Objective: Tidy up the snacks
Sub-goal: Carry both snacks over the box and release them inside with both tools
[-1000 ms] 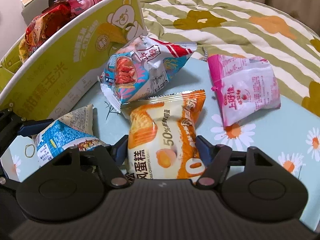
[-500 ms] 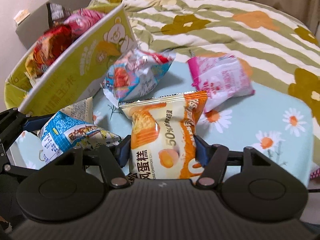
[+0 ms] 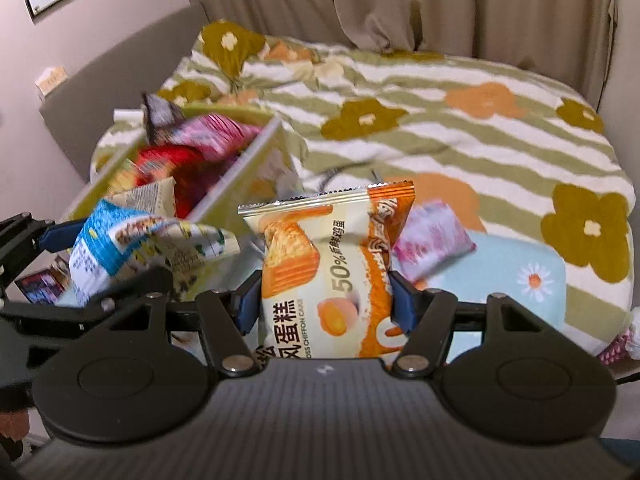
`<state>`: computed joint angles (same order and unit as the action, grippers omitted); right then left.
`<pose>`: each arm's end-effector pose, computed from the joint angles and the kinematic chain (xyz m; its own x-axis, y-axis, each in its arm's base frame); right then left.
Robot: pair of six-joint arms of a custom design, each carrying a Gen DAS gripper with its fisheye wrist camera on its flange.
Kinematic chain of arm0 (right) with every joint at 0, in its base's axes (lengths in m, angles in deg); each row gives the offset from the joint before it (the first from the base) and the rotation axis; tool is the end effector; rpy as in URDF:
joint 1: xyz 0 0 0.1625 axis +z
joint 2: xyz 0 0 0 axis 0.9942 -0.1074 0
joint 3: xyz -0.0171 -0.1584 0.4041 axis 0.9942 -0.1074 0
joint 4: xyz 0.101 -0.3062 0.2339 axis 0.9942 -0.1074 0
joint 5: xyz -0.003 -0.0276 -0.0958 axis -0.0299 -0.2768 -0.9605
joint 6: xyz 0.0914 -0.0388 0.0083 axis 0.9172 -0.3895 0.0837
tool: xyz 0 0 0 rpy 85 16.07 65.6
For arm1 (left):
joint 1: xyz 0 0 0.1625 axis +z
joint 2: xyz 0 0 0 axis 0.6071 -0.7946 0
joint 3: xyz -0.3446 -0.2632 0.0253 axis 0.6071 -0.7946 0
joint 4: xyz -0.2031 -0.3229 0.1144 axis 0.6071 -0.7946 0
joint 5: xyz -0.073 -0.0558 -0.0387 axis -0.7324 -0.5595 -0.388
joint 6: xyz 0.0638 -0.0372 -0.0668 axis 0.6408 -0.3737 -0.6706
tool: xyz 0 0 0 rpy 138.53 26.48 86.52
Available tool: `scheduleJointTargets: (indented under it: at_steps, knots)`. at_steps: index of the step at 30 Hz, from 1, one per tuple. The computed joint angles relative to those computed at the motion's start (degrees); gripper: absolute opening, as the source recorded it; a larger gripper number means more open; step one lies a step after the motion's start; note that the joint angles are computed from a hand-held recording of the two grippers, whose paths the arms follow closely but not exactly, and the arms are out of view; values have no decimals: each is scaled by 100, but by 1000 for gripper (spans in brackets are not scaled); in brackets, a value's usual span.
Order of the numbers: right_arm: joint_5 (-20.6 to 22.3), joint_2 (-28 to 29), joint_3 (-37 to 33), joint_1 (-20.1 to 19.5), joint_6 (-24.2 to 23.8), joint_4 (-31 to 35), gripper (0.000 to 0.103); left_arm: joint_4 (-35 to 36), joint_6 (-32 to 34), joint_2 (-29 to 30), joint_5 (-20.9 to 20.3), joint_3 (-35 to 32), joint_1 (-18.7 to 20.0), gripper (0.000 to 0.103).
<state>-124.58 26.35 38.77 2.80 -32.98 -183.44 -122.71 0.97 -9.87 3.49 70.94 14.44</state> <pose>0.0571 -0.8005 0.2879 -0.8075 -0.1770 0.5627 -0.4873 0.7378 -0.4671 -0.3428 -0.7689 0.0136 -0.5740 0.2934 -0.7645 0.7588 0.5414 -0.3619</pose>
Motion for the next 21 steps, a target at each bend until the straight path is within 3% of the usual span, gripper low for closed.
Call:
scheduleJointTargets:
  at_steps: [11, 17, 21]
  knots:
    - [-123, 744, -561, 727, 1001, -328, 79, -18, 483, -632, 85, -146, 509, 78]
    - [-412, 1346, -1072, 992, 1442, -401, 80, 341, 756, -645, -250, -560, 912, 81]
    - [-668, 1685, -1354, 1086, 1784, -453, 80, 522, 862, -596, -572, -750, 1101, 103]
